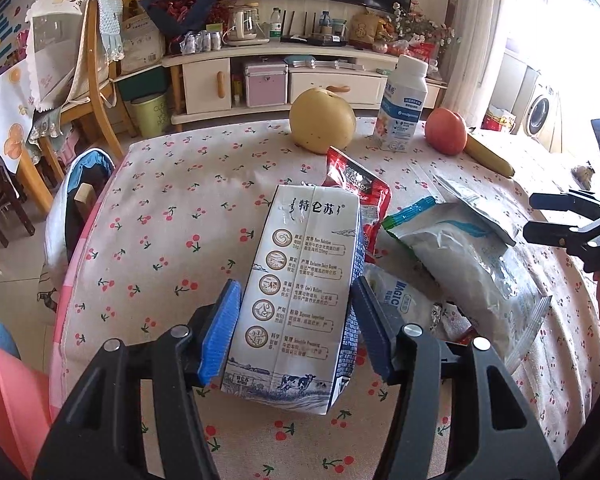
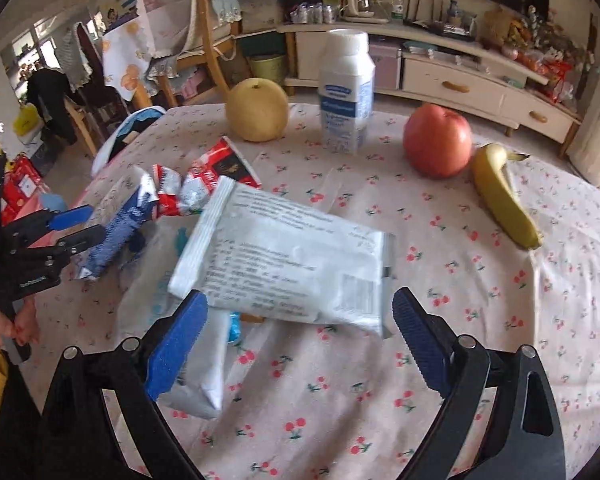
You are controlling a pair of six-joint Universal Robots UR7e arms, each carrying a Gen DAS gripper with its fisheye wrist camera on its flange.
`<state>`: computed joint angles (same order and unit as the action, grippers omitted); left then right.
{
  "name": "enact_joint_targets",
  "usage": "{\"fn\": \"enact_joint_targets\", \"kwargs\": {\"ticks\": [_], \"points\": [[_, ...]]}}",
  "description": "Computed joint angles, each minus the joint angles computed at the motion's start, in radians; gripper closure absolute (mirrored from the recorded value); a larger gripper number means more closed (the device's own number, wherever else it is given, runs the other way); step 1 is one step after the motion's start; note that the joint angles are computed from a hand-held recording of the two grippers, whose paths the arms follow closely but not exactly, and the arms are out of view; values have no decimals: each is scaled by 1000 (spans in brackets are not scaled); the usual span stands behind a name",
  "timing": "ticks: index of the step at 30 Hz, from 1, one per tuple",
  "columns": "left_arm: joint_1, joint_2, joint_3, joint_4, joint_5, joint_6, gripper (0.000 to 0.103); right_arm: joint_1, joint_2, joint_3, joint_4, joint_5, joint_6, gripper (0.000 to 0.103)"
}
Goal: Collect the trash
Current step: 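Grasp the white carton with the left tool while the right tool grasps the white plastic bag, then lift the white wipes bag with the right tool while the left tool holds the carton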
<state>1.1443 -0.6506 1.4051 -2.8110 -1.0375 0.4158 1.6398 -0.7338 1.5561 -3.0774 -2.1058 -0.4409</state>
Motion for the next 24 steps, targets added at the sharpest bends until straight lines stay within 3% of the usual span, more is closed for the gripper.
{"fn": "enact_joint_targets", "kwargs": {"ticks": [3, 6, 7, 8, 9, 15, 17, 22, 24], "points": [[2, -1, -5, 7, -7, -24, 45, -16, 0, -12, 32, -13, -8, 10], [4, -3, -7, 13, -15, -47, 46, -56, -66, 28, 137, 194, 115, 10], [4, -3, -8, 12, -18, -53, 49, -62, -77, 37, 160, 249, 131, 10], [4, -2, -8, 3, -18, -58, 58, -61, -80, 43, 175, 277, 139, 10], [5, -2, -12, 9, -18, -67, 74, -57, -78, 47, 186, 287, 147, 10], [16, -4, -22, 32, -49, -98, 75, 8, 19, 6, 182, 157, 157, 10], [13, -5, -20, 36, -45, -91, 71, 23, 49, -5, 147, 134, 176, 10], [0, -17, 12, -13, -60, -51, 31, 54, 117, -58, 105, 50, 190, 7], [-7, -8, 15, -29, -40, -15, 28, 60, 141, -74, 86, 20, 172, 6]]}}
